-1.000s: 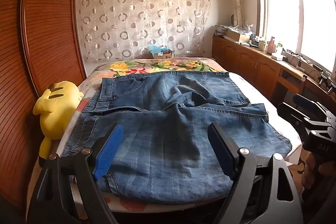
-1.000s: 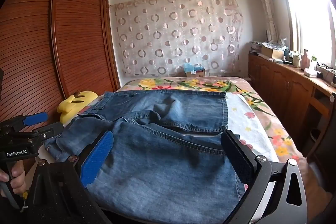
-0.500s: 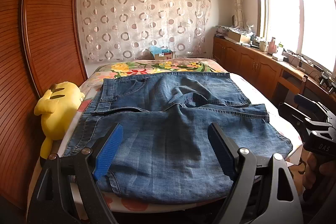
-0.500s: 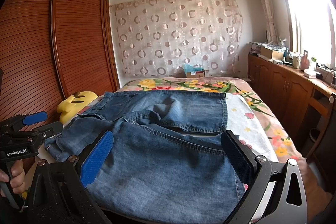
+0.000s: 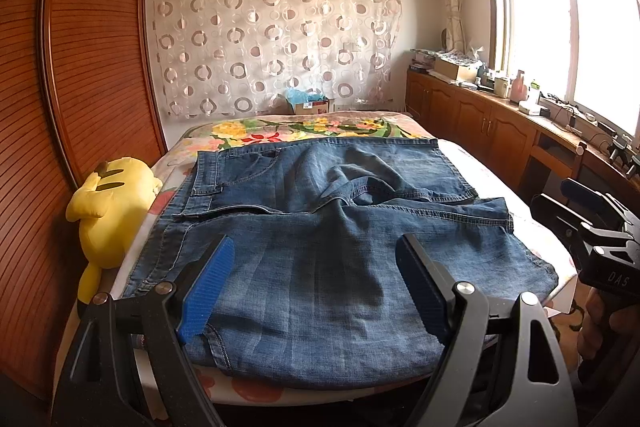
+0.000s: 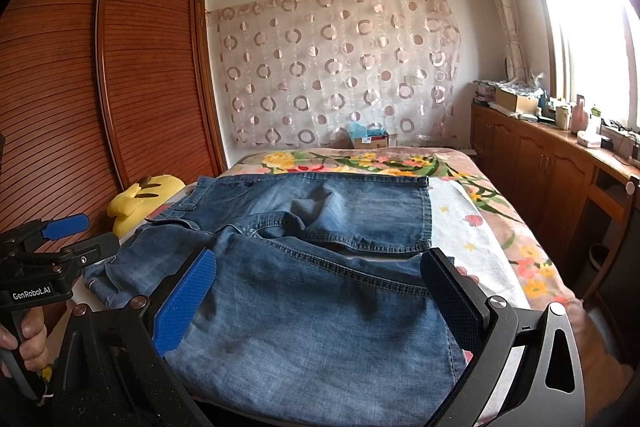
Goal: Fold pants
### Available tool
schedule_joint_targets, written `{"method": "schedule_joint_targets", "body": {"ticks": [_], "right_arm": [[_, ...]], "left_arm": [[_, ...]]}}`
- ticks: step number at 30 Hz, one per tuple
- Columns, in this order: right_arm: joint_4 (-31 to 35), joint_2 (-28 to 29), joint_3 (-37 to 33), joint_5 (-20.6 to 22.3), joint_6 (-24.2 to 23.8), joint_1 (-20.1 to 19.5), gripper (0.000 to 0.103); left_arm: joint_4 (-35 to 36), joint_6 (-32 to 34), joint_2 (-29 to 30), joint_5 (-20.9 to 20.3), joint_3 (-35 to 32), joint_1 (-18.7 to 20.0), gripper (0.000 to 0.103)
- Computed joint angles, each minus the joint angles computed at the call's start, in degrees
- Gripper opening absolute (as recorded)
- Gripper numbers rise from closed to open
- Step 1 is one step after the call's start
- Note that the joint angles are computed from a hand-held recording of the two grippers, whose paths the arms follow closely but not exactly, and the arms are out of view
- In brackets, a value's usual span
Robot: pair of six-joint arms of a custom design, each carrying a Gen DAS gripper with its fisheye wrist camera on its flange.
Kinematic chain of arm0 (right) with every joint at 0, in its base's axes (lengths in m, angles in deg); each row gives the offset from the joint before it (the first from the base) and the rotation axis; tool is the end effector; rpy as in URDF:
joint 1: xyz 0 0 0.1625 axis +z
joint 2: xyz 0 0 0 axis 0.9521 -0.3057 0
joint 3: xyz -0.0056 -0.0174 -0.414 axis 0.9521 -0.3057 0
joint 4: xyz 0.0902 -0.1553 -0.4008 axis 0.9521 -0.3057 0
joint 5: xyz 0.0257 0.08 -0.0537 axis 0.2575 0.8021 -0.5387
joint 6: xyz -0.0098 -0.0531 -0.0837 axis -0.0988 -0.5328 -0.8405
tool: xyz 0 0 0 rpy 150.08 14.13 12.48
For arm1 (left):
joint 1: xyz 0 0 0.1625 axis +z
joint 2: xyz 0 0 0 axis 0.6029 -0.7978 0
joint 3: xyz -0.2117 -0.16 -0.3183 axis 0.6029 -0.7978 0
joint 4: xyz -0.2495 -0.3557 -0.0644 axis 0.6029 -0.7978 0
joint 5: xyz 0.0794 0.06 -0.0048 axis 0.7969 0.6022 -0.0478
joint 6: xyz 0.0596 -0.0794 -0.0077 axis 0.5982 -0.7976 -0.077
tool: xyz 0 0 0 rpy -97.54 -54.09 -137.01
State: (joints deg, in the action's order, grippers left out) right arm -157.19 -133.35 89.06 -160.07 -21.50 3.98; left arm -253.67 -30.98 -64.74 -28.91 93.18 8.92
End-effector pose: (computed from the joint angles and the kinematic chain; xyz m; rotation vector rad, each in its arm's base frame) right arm -0.0328 -0.8061 0.2816 1.0494 -2.3137 1.2704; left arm -0.4164 -0.7536 0.0596 0.3485 2.0284 -1.2353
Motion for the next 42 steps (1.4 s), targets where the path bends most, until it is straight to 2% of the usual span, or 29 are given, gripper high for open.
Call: {"method": "schedule_joint_targets", "body": {"ticks": [42], "right_arm": [[-0.8, -0.2, 0.4, 0.0, 0.6, 0.0, 0.102]], "left_arm": [[-0.8, 1.1, 0.3, 0.2, -0.4, 0.0, 0.084]]}}
